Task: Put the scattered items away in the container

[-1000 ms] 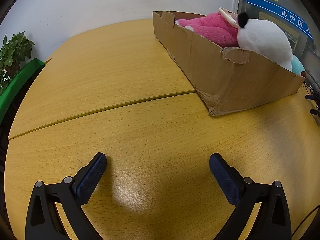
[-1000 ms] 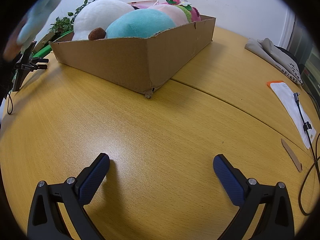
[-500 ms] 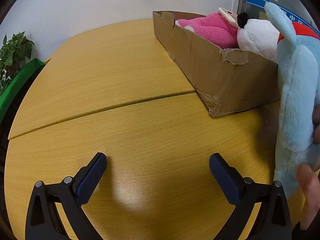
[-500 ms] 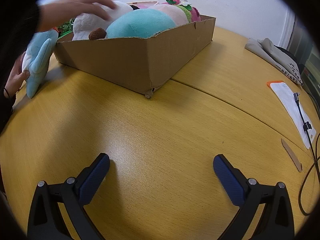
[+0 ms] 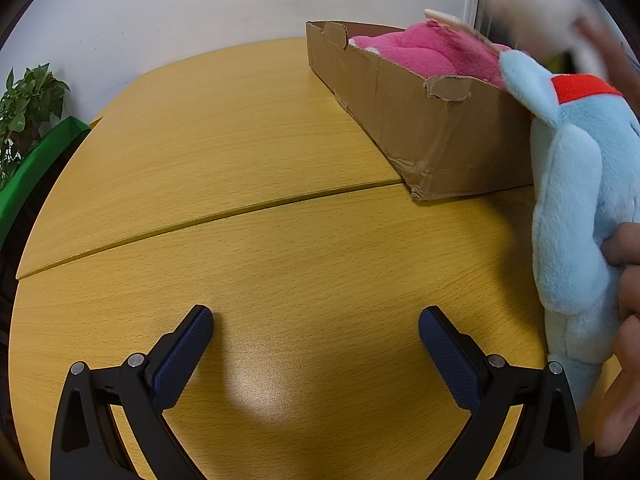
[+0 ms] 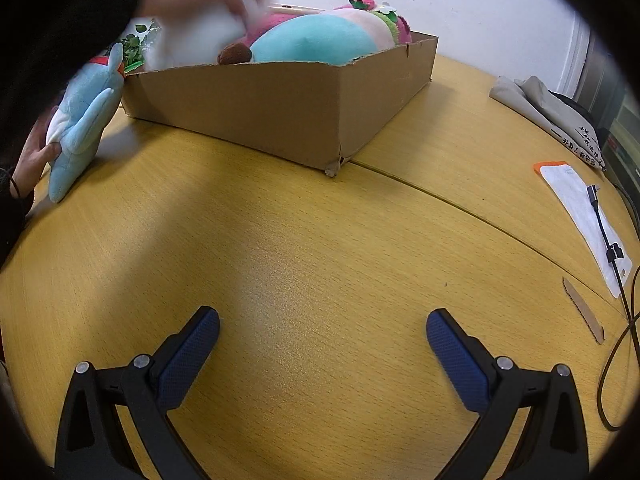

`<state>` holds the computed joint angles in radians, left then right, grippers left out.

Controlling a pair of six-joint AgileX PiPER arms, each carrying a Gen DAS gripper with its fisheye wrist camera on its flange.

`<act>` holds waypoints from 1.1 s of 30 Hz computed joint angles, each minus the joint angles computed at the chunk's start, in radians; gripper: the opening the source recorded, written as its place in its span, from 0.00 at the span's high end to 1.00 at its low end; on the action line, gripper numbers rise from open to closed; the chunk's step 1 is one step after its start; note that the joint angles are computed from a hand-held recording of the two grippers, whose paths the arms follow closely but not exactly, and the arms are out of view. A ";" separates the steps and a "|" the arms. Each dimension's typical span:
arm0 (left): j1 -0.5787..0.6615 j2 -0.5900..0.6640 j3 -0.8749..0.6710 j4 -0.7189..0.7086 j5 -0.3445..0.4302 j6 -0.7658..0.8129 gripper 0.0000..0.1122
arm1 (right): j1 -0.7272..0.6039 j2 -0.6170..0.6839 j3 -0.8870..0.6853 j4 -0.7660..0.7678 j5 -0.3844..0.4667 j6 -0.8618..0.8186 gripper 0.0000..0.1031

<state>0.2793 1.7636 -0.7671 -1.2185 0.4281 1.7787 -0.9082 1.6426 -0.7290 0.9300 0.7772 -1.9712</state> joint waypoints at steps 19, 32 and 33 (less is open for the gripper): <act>0.000 0.007 -0.003 -0.007 -0.001 0.009 0.08 | -0.004 -0.005 0.003 -0.003 0.002 0.003 0.00; -0.001 0.005 0.002 -0.014 -0.002 0.015 0.08 | -0.003 -0.004 0.002 -0.001 0.001 0.003 0.00; -0.002 0.007 0.000 -0.014 -0.003 0.015 0.08 | -0.003 -0.004 0.002 -0.002 0.001 0.003 0.00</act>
<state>0.2777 1.7710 -0.7675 -1.2329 0.4250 1.7933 -0.9116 1.6384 -0.7270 0.9282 0.7785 -1.9684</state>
